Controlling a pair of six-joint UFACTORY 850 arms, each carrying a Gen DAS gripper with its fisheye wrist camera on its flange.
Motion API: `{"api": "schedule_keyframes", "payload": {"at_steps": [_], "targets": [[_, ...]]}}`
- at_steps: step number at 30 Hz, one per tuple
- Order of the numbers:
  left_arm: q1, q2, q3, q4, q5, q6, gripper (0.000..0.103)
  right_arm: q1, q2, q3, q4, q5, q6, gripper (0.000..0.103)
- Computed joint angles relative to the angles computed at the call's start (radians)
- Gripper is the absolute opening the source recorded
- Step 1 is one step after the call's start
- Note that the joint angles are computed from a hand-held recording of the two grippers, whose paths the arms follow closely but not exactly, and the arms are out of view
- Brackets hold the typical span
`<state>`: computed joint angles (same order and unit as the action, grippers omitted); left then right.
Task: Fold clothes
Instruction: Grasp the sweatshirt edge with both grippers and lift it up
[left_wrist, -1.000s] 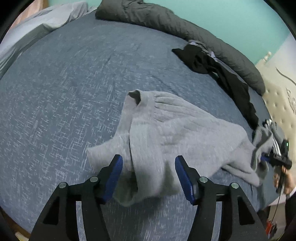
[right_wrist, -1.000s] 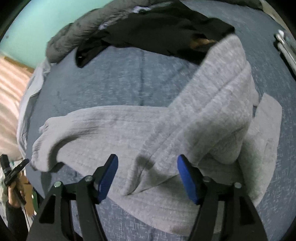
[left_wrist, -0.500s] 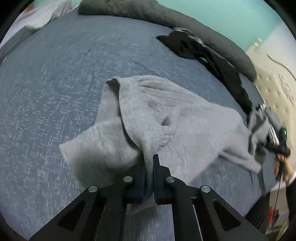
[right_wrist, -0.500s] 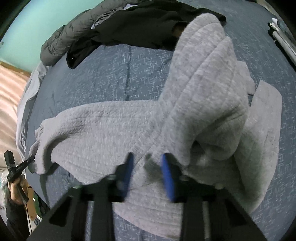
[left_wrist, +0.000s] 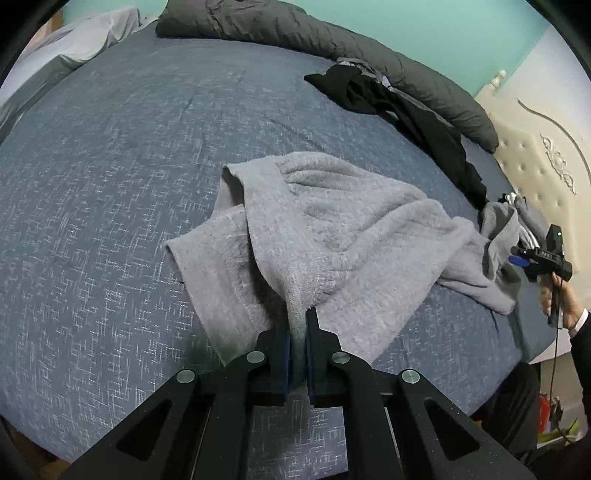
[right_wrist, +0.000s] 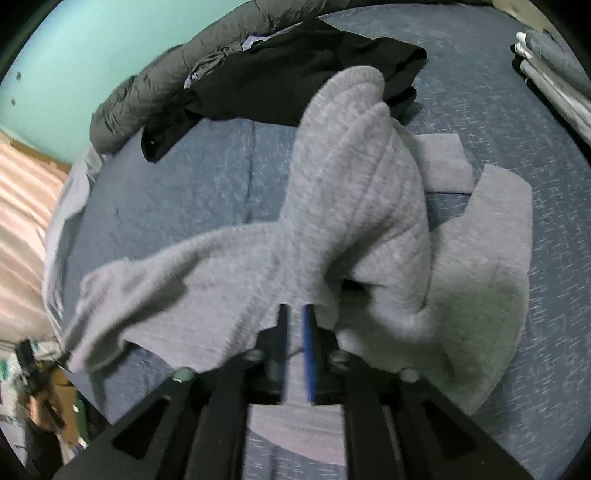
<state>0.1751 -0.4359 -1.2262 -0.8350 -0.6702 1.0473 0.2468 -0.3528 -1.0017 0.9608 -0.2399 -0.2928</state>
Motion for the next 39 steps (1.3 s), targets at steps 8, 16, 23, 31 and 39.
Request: {"api": "schedule_keyframes", "payload": {"at_steps": [8, 16, 23, 31, 39], "targets": [[0.001, 0.052, 0.045, -0.003, -0.044, 0.098, 0.006, 0.008, -0.078, -0.056, -0.046, -0.025, 0.133, 0.062], [-0.013, 0.014, 0.025, 0.039, -0.018, 0.041, 0.006, 0.001, -0.147, -0.084, 0.096, -0.015, 0.019, 0.03], [-0.017, 0.017, 0.009, 0.001, 0.002, 0.045, 0.006, 0.01, -0.102, -0.07, 0.259, 0.065, -0.201, 0.009], [-0.04, -0.087, -0.237, -0.006, -0.032, -0.086, 0.006, -0.017, -0.031, -0.08, 0.574, 0.091, -0.557, 0.009], [-0.097, -0.403, -0.821, 0.165, -0.133, -0.49, 0.006, -0.051, -0.092, -0.285, 0.122, 0.106, -0.162, 0.009]]}}
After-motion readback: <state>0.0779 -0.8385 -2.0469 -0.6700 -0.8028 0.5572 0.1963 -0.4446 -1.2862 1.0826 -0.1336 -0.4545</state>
